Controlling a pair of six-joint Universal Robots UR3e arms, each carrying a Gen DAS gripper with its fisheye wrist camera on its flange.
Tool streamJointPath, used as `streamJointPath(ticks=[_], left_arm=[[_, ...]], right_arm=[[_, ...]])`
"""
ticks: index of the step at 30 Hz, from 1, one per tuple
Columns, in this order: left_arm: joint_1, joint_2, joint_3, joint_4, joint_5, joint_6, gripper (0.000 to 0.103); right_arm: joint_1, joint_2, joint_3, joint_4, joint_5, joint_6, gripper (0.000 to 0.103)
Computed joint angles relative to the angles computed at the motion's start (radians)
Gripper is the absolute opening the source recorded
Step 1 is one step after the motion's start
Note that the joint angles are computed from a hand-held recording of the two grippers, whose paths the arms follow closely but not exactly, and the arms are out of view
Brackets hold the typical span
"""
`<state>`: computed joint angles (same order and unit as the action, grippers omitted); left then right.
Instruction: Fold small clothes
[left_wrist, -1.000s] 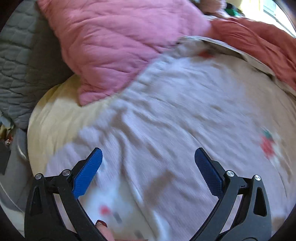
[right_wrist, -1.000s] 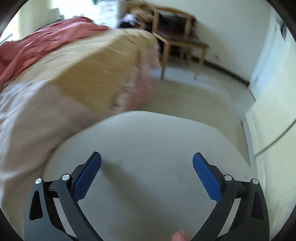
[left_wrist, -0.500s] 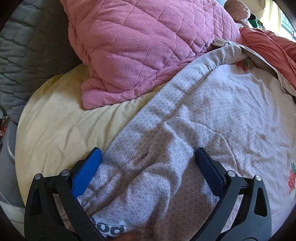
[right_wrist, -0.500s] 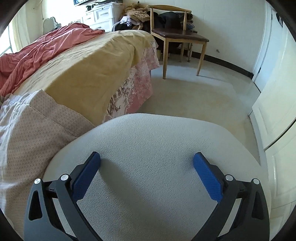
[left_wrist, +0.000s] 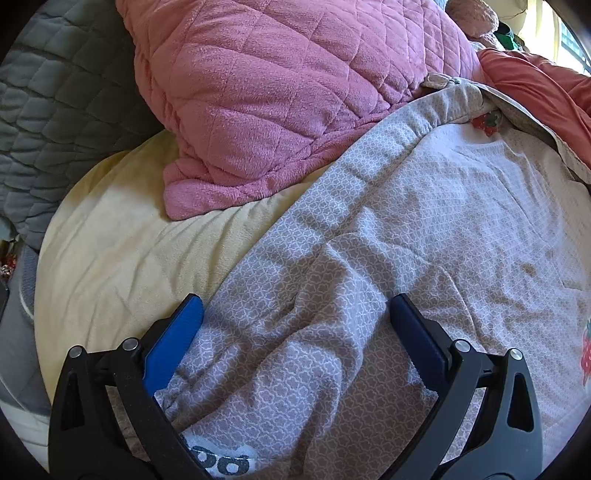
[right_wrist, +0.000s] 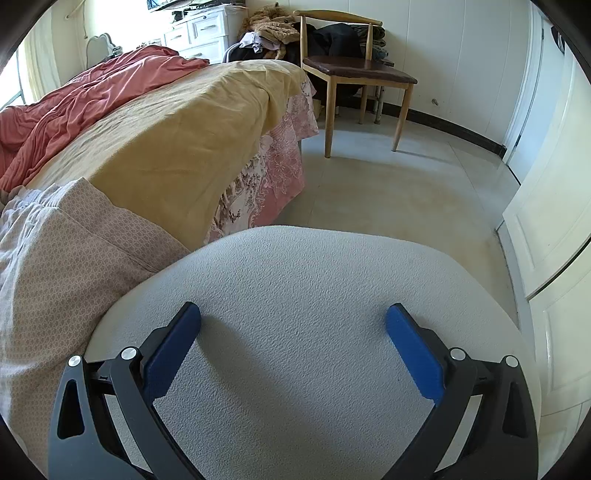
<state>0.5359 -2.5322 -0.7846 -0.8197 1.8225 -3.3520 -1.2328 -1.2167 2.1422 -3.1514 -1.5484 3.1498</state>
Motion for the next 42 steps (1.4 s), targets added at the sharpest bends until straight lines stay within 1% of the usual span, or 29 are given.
streamJointPath(ticks=[25,28,34,38,42], left_arm=[[0.0,0.011,-0.016,0.005,0.0,0.0,0.095],[0.001,0.013,-0.03,0.024,-0.001,-0.001,0.095],[-0.002,-0.006,0.012,-0.012,0.001,-0.002,0.095],[0.011,0.01,-0.021,0.019,-0.027,-0.006,0.095],[0.012,0.008,-0.016,0.007,-0.019,0.002,0.095]], right_arm=[[-0.001,0.0,-0.001,0.001,-0.001,-0.002,0.099],[-0.001,0.0,-0.001,0.001,0.0,-0.002,0.099],[0.001,0.0,-0.002,0.002,-0.002,0.0,0.099],[0.0,-0.001,-0.001,0.001,-0.001,-0.001,0.099],[-0.001,-0.001,-0.001,0.002,-0.001,-0.002,0.099]])
